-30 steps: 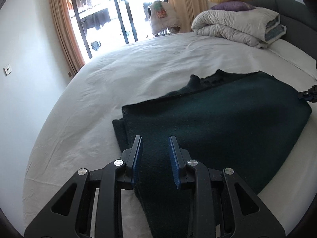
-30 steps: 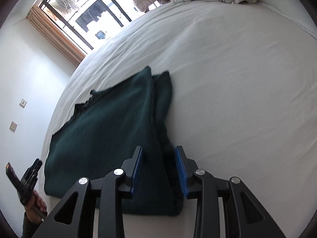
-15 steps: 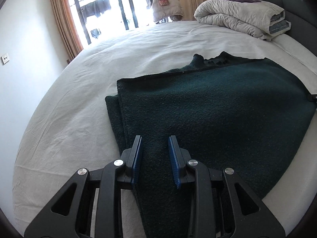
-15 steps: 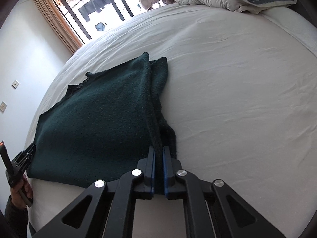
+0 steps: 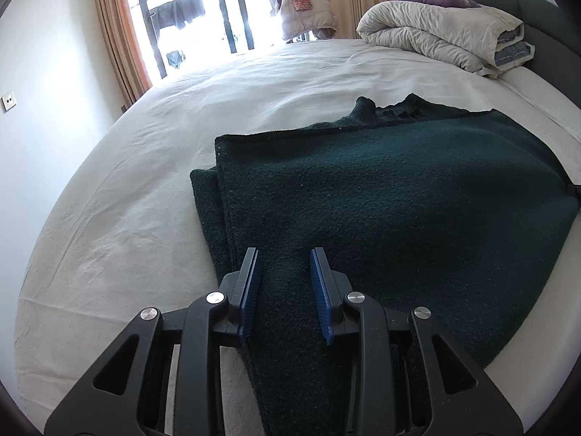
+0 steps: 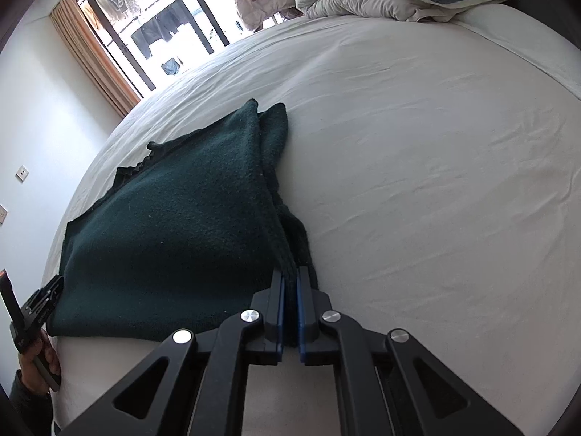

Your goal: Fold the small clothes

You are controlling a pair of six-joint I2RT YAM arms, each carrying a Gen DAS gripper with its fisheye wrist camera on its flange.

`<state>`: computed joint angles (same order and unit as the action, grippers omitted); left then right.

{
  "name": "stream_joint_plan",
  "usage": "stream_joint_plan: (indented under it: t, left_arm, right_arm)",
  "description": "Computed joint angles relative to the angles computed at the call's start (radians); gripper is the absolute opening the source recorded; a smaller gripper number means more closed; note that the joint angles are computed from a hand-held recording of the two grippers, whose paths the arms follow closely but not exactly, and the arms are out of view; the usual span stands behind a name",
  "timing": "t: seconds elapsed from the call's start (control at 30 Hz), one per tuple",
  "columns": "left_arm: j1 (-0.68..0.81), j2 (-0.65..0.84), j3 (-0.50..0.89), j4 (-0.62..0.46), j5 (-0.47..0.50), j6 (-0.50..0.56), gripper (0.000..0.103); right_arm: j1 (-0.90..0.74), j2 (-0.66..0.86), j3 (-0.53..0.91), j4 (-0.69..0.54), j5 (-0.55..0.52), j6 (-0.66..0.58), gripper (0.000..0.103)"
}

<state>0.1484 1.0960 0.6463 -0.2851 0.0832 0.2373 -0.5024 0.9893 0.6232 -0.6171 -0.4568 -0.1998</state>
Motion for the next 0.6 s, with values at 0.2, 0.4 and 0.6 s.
stream_joint_plan:
  t: [0.2,0.4,0.6]
  left_arm:
    - [0.015,-0.024,0.003,-0.019,0.011,-0.004,0.029]
    - [0.008,-0.114,-0.014,-0.018,-0.009,-0.045,0.029]
    - [-0.062,-0.023,-0.016,-0.021,-0.112,-0.044,0.029]
  right_arm:
    - [0.006,-0.023,0.018,-0.027,-0.021,0.014,0.027]
    - [0.191,-0.230,0.055,-0.033,0.120,0.145,0.042]
    - [0.627,-0.025,0.067,0.130,0.270,0.281,0.036]
